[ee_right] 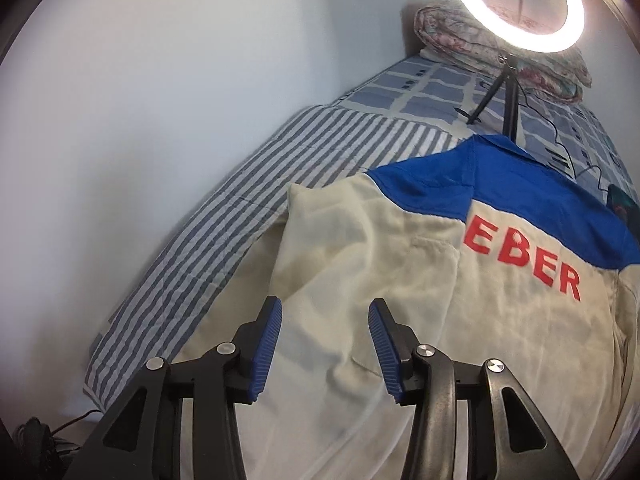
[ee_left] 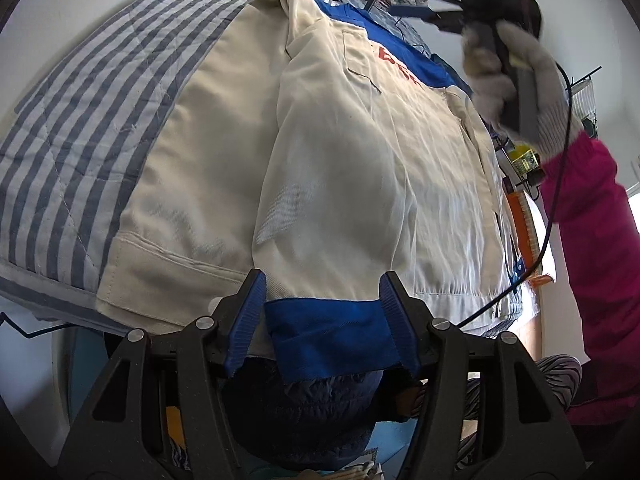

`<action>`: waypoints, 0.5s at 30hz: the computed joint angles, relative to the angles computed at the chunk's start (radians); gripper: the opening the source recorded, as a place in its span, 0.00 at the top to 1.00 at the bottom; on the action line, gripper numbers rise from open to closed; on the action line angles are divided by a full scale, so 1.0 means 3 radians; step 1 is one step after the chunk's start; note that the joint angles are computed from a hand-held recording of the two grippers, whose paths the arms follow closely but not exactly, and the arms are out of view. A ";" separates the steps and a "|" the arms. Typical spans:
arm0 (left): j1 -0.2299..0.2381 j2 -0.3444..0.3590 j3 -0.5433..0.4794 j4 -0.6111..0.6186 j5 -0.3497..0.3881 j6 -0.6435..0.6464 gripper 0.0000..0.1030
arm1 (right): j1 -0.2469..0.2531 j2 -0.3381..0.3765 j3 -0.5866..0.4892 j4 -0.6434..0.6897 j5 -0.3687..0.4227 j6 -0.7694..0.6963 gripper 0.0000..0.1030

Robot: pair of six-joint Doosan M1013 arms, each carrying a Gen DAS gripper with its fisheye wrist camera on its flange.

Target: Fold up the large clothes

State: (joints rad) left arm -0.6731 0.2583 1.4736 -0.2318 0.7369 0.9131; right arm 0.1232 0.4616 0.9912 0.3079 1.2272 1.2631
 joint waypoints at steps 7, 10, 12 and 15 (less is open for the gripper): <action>-0.0004 -0.0017 0.0088 0.0009 -0.0110 -0.0078 0.66 | 0.0238 0.0391 -0.0490 -0.0326 0.0119 0.0127 0.54; 0.0001 -0.0038 0.0127 -0.0026 -0.0137 -0.0072 0.79 | 0.0329 0.0556 -0.0715 -0.0587 0.0184 0.0161 0.54; 0.0011 -0.0060 0.0160 -0.0064 -0.0169 -0.0049 0.86 | 0.0376 0.0676 -0.0877 -0.0753 0.0291 0.0194 0.54; 0.0020 -0.0086 0.0195 -0.0086 -0.0202 -0.0055 0.92 | 0.0437 0.0813 -0.1047 -0.0985 0.0407 0.0190 0.54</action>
